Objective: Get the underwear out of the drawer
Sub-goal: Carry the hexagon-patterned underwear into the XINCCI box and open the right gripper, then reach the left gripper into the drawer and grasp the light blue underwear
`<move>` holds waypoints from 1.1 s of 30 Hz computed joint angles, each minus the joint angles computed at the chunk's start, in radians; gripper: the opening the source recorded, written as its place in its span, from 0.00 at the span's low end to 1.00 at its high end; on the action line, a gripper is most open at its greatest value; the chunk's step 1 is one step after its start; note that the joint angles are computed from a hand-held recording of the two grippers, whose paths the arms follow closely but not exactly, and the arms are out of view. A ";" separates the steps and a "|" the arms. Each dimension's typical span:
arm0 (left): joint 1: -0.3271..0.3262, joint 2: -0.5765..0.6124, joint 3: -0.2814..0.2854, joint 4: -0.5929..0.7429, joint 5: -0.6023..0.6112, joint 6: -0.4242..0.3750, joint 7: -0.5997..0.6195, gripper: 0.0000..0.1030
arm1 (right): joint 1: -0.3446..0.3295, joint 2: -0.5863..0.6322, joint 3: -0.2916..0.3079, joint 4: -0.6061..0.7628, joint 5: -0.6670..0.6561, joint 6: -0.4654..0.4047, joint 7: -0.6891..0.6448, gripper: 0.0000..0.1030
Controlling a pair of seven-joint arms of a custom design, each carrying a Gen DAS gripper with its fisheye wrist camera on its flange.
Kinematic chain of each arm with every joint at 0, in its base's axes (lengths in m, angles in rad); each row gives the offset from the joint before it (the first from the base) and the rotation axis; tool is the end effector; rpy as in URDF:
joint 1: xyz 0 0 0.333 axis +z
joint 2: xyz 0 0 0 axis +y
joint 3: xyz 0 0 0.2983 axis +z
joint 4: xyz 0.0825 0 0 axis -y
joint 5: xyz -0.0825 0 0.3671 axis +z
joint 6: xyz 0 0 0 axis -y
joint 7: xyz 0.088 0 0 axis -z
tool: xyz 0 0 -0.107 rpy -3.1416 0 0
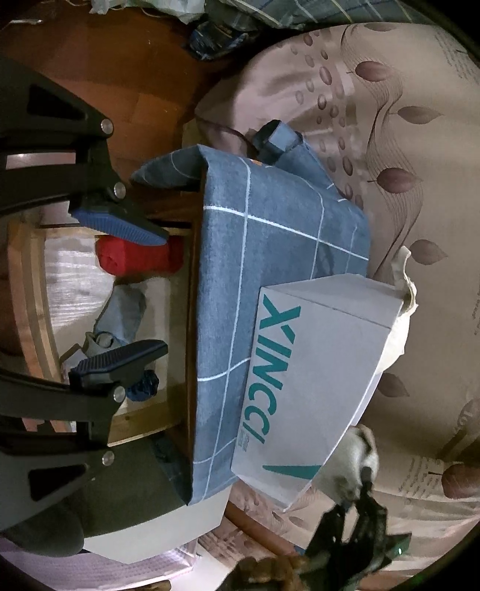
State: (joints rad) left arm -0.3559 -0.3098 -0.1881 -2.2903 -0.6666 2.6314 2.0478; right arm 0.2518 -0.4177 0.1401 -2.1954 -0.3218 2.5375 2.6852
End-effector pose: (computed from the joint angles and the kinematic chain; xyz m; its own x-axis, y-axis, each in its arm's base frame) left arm 0.4242 -0.2472 0.5331 -0.5858 -0.7708 0.2505 -0.6928 0.3159 -0.6483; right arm 0.4281 0.1928 0.6245 -0.3214 -0.8560 -0.4049 -0.6103 0.5142 -0.6026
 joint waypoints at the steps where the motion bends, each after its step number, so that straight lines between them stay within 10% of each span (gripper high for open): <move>1: 0.002 0.002 -0.002 0.001 0.005 -0.001 -0.005 0.53 | 0.000 0.016 -0.001 0.010 0.000 -0.015 -0.010 0.17; 13: 0.017 0.008 -0.035 -0.009 0.136 0.031 -0.089 0.53 | 0.002 0.074 -0.005 0.009 -0.014 -0.047 -0.012 0.24; 15: 0.013 0.011 -0.032 -0.006 0.145 0.026 -0.090 0.53 | -0.004 0.065 0.007 0.012 -0.046 -0.042 0.005 0.44; 25: 0.021 0.033 -0.030 0.021 0.191 -0.033 -0.129 0.53 | -0.082 -0.256 0.177 -0.249 -0.301 0.194 0.295 0.61; 33: 0.016 0.084 -0.011 0.099 0.140 -0.237 -0.073 0.53 | 0.135 -0.600 0.270 -0.520 -0.163 -0.141 0.372 0.66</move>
